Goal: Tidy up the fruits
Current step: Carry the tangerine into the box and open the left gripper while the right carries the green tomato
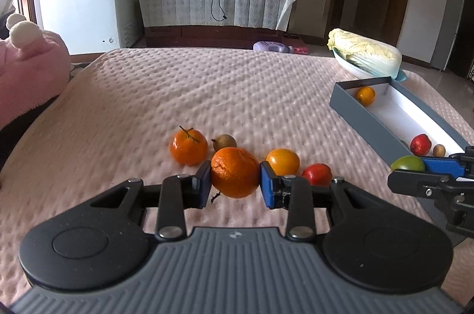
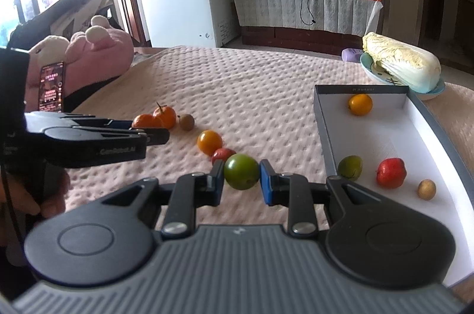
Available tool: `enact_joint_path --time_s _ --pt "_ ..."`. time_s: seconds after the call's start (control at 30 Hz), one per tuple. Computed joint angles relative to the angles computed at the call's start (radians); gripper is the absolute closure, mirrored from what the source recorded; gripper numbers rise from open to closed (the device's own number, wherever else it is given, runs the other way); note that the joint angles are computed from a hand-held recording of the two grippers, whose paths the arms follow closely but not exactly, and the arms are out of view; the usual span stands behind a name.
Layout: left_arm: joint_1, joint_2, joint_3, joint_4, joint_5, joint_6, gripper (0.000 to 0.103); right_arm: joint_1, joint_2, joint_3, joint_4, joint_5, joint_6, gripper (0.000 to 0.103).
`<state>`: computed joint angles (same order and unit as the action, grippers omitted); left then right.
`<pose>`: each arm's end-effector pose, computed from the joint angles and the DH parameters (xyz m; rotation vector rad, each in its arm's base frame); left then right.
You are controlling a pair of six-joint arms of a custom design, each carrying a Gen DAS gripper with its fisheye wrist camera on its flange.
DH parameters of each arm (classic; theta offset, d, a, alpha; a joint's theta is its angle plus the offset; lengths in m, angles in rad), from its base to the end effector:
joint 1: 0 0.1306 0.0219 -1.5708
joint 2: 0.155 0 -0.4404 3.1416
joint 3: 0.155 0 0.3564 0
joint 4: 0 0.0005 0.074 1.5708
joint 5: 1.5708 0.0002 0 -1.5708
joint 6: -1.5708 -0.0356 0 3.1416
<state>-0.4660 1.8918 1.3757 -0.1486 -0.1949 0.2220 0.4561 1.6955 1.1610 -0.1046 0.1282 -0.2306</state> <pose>0.5561 -0.2725 0.2788 0.1655 2.2193 -0.1604 0.4850 0.2323 0.3070 -0.1780 2.2071 0.2408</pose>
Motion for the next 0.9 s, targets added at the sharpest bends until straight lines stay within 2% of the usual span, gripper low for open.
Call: enact_joint_path --time_s 0.9 --pt "-0.023 0.007 0.033 -0.014 -0.038 0.036 0.064 -0.027 -0.051 -0.054 0.031 -0.011 -0.013 0.075"
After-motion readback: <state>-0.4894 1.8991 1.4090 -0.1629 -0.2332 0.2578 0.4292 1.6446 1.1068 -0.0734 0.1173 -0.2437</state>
